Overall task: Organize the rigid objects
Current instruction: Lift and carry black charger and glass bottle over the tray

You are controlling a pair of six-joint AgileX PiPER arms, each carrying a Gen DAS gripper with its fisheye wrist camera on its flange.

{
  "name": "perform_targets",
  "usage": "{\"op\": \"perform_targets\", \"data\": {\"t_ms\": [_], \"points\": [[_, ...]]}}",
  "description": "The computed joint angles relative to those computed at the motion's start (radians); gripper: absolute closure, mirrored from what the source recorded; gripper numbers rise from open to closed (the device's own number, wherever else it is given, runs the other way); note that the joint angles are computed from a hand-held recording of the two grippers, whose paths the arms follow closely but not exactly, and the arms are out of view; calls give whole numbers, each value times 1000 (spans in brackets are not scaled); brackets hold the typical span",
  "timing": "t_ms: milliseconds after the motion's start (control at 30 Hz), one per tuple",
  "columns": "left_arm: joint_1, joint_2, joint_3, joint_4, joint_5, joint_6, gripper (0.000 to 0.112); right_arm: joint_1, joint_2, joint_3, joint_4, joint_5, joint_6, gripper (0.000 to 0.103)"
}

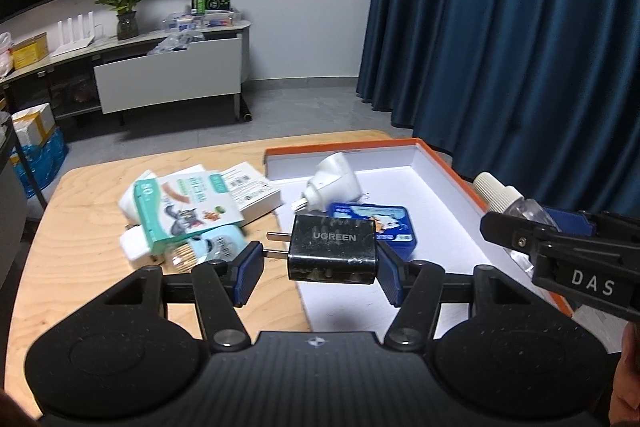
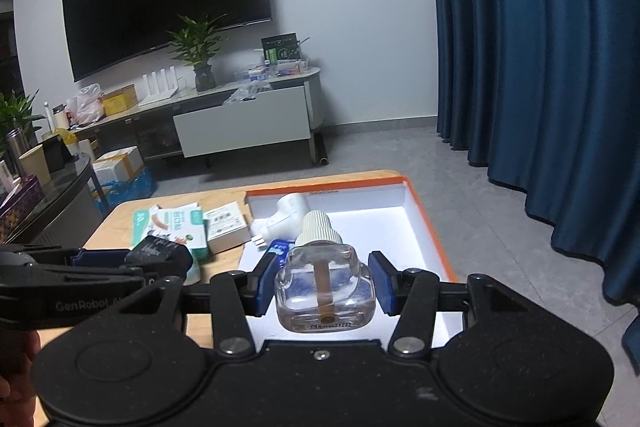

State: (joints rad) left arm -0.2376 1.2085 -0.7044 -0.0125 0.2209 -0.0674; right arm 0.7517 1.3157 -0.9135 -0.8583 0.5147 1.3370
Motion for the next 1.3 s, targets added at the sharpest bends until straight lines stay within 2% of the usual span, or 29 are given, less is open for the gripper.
{"op": "perform_targets", "data": {"t_ms": [233, 700, 1300], "points": [[-47, 42, -31, 105, -15, -115, 52, -53, 11, -5, 17, -31, -48, 43], [-79, 141, -110, 184, -36, -199, 52, -165, 66, -42, 111, -111, -181, 43], [-74, 274, -225, 73, -41, -86, 52, -300, 219, -160, 389, -198, -515, 43]]}}
